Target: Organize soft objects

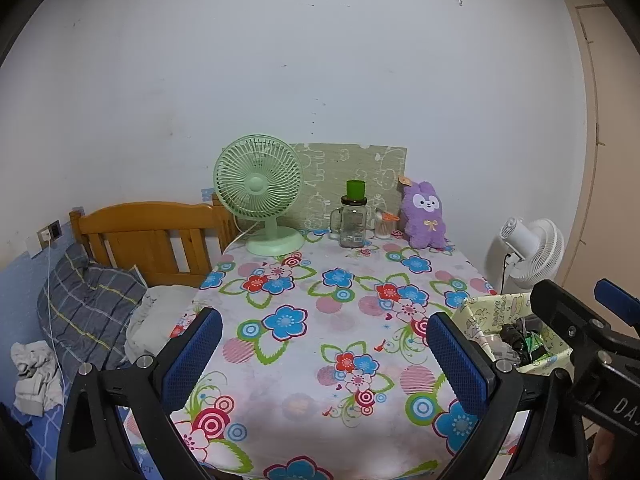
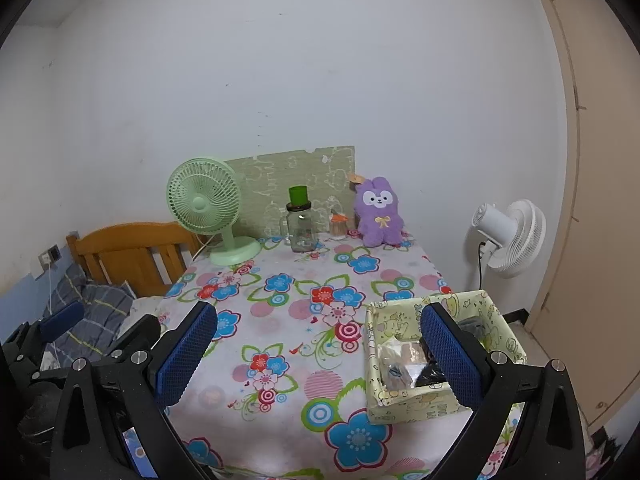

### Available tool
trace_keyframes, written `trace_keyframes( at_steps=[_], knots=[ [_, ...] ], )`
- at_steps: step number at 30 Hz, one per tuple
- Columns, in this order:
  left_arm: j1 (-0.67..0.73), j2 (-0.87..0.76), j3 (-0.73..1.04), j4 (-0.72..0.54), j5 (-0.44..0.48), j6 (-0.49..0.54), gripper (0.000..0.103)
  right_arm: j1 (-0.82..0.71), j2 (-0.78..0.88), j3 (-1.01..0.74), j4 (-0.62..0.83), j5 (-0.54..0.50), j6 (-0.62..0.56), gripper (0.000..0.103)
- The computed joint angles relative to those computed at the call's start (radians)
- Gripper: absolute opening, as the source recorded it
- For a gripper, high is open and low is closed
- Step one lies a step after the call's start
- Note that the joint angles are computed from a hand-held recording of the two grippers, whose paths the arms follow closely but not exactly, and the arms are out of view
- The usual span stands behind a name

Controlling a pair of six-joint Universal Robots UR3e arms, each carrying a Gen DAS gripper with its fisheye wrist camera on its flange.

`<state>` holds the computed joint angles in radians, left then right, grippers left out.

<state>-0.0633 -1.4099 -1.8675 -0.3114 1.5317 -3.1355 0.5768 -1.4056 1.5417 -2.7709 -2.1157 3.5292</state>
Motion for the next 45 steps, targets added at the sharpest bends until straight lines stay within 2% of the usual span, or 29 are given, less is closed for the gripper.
trace_keyframes(
  at_steps=[16, 45],
  knots=[
    [-0.025, -0.028, 0.012, 0.016, 0.035, -0.014, 0.103, -0.008, -0.007, 0.001, 0.016, 0.003, 0.008, 0.103],
    [-0.013, -0.023, 0.002, 0.018, 0.029, -0.010, 0.103, -0.022, -0.008, 0.012, 0.006, 0.020, 0.001, 0.103]
  ],
)
